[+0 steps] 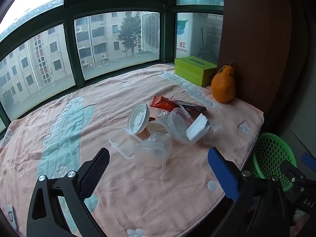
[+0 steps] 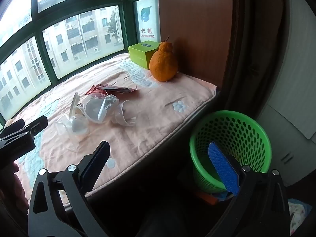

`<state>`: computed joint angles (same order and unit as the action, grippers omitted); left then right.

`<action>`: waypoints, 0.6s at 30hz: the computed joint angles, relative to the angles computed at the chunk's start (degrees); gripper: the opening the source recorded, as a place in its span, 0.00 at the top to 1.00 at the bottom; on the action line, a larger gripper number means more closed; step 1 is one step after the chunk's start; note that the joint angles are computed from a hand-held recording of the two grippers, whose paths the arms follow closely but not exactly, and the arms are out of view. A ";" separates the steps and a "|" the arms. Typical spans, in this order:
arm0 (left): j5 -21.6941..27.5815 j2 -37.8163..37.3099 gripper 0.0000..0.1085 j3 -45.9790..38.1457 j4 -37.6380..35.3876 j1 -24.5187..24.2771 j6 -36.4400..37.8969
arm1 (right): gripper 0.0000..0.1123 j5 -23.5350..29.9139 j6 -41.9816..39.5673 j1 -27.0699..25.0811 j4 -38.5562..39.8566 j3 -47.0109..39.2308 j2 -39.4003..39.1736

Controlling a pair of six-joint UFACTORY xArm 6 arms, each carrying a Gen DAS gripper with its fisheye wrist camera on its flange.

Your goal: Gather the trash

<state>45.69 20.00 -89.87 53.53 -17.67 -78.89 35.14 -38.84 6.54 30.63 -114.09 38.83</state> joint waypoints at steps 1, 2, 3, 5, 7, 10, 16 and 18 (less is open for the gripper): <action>-0.02 0.06 0.11 -0.07 -0.06 -0.02 0.01 | 0.12 0.31 0.20 -0.01 -0.19 -0.41 0.24; 0.00 0.11 0.11 -0.13 -0.07 -0.05 -0.07 | 0.12 0.24 0.26 -0.02 -0.22 -0.52 0.35; 0.08 0.17 0.11 -0.15 0.01 -0.11 -0.24 | 0.12 0.22 0.17 -0.03 -0.15 -0.48 0.28; 0.10 0.30 0.11 -0.24 -0.16 -0.14 -0.19 | 0.12 0.51 0.29 -0.13 -0.30 -0.77 0.37; -0.10 0.32 0.11 -0.17 -0.29 -0.11 -0.34 | 0.12 0.61 0.44 -0.14 -0.55 -1.10 0.58; -0.13 0.38 0.11 -0.14 -0.33 -0.14 -0.56 | 0.12 0.40 0.72 -0.08 -0.77 -0.81 0.46; -0.13 0.58 0.11 -0.62 -0.84 0.02 0.08 | 0.12 -0.06 1.07 0.08 -1.28 -0.74 0.67; -0.22 0.72 0.11 -0.85 -1.04 0.05 0.19 | 0.12 0.09 0.82 0.02 -1.07 -0.82 0.70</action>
<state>45.48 20.71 -90.72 52.49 -17.62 -78.70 35.23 -38.01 6.55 29.56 -114.91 39.53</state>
